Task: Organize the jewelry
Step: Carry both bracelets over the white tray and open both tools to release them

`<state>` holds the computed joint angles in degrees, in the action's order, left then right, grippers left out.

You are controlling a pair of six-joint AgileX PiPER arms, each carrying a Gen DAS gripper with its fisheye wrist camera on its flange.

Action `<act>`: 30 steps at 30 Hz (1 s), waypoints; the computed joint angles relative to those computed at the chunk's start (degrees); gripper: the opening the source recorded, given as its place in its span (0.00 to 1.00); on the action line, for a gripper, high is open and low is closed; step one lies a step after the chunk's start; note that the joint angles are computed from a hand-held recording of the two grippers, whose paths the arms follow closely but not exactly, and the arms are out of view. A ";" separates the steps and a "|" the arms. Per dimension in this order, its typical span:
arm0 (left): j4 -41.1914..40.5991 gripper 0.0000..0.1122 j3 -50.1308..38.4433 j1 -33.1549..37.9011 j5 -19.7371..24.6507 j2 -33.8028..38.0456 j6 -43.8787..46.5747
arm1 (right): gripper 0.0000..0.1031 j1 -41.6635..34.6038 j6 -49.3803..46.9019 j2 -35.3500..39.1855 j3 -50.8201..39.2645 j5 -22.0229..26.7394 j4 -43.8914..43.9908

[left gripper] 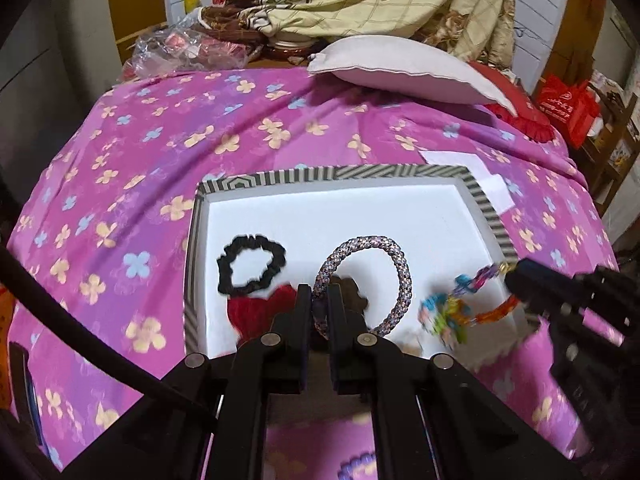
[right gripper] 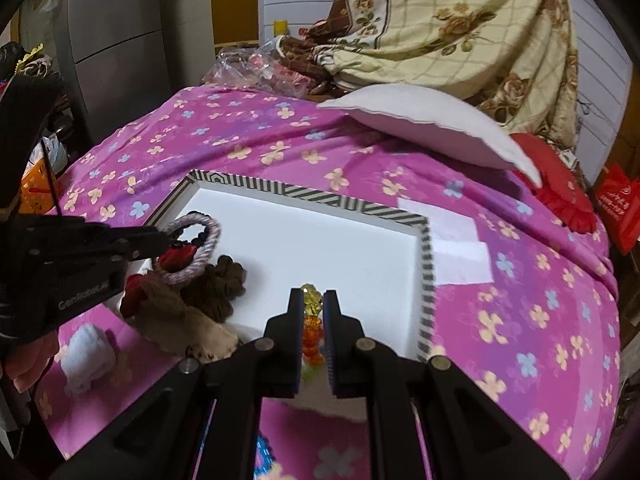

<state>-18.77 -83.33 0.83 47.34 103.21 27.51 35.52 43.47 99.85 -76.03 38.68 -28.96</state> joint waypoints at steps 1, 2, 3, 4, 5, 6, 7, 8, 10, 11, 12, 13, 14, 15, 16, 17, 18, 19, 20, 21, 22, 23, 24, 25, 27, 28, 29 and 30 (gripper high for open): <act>0.56 0.23 -1.39 -0.20 0.19 1.11 -0.81 | 0.09 -0.28 -0.78 0.98 -0.87 -0.44 0.72; 1.14 0.23 -3.47 -0.40 0.61 2.78 -1.81 | 0.09 -0.71 -1.92 2.14 -2.12 -0.71 1.69; 1.50 0.23 -5.71 -0.48 1.32 4.49 -2.71 | 0.09 -1.19 -3.04 3.24 -3.22 -1.07 2.69; 1.65 0.23 -7.37 -0.49 1.84 5.78 -3.39 | 0.09 -1.86 -4.52 4.67 -4.69 -1.43 4.13; 1.81 0.23 -9.33 -0.52 2.57 7.31 -4.08 | 0.09 -2.49 -5.90 5.96 -6.00 -1.78 5.55; 2.01 0.23 -11.48 -0.60 3.53 8.93 -4.69 | 0.09 -3.18 -7.37 7.22 -7.16 -2.19 7.06; 2.41 0.23 -13.74 -0.72 4.43 10.70 -5.52 | 0.09 -4.03 -9.26 8.74 -8.59 -2.26 8.93; 3.25 0.23 -15.48 -0.93 4.82 12.21 -6.68 | 0.09 -4.82 -10.45 10.39 -10.12 -1.93 10.05; 4.91 0.23 -18.76 -1.34 5.70 15.12 -8.91 | 0.09 -6.08 -11.00 13.28 -12.62 -0.80 10.41; 5.42 0.23 -20.61 -1.32 6.27 16.75 -9.79 | 0.09 -6.80 -11.31 14.55 -13.64 -0.19 10.86; 6.02 0.23 -21.94 -1.40 6.63 18.04 -10.77 | 0.09 -7.54 -11.29 15.81 -14.51 0.37 11.19; 6.53 0.23 -23.01 -1.47 6.92 19.05 -11.45 | 0.09 -8.22 -10.82 16.95 -15.16 0.80 11.24; 7.20 0.23 -24.06 -1.60 7.06 20.21 -12.36 | 0.09 -8.87 -10.38 17.90 -15.44 0.75 11.35; 7.65 0.23 -24.84 -1.71 7.12 21.14 -13.06 | 0.09 -9.30 -10.42 18.33 -15.39 0.30 11.71; 7.93 0.23 -25.66 -1.75 7.21 22.14 -13.50 | 0.09 -9.82 -10.54 18.69 -15.09 -0.53 12.53; 8.29 0.23 -26.32 -1.89 7.25 23.02 -14.01 | 0.09 -10.35 -10.72 18.96 -14.80 -1.49 13.55; 8.66 0.23 -26.73 -2.06 7.25 23.65 -14.49 | 0.09 -10.75 -10.75 19.15 -14.64 -2.26 14.21; 9.06 0.23 -27.13 -2.28 7.20 24.31 -15.02 | 0.09 -10.87 -10.52 19.43 -14.71 -2.73 14.28; 9.23 0.23 -27.34 -2.44 7.14 24.65 -15.31 | 0.09 -10.90 -10.19 19.73 -14.80 -3.32 14.15; 9.42 0.23 -27.36 -2.65 6.80 24.92 -15.57 | 0.09 -10.89 -10.14 19.98 -14.99 -3.57 14.08; 9.67 0.23 -27.23 -2.86 6.60 24.93 -15.73 | 0.09 -10.70 -9.81 20.07 -15.04 -3.67 13.67; 9.68 0.23 -27.22 -3.00 6.47 25.07 -15.59 | 0.10 -10.66 -9.74 19.84 -14.66 -4.06 13.52; 9.56 0.23 -27.22 -3.02 6.39 25.17 -15.46 | 0.14 -10.74 -9.91 19.52 -14.32 -4.27 13.69; 9.06 0.23 -27.02 -2.89 6.22 25.18 -15.22 | 0.21 -10.82 -9.62 19.02 -13.74 -4.37 13.67; 8.18 0.23 -27.18 -2.50 6.40 25.37 -15.10 | 0.23 -10.99 -9.32 18.07 -12.66 -4.53 13.98; 7.72 0.25 -27.46 -2.25 6.71 25.56 -15.04 | 0.24 -11.08 -9.27 17.24 -11.64 -4.88 14.20; 7.05 0.28 -27.57 -1.93 7.03 25.62 -14.88 | 0.25 -11.03 -9.01 16.49 -10.69 -5.18 14.02; 6.38 0.29 -27.37 -1.66 7.25 25.43 -14.59 | 0.27 -10.92 -8.78 15.98 -10.10 -5.18 13.73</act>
<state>-12.40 -110.70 -0.83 54.60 128.64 12.92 24.60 34.69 115.83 -86.13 33.50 -15.23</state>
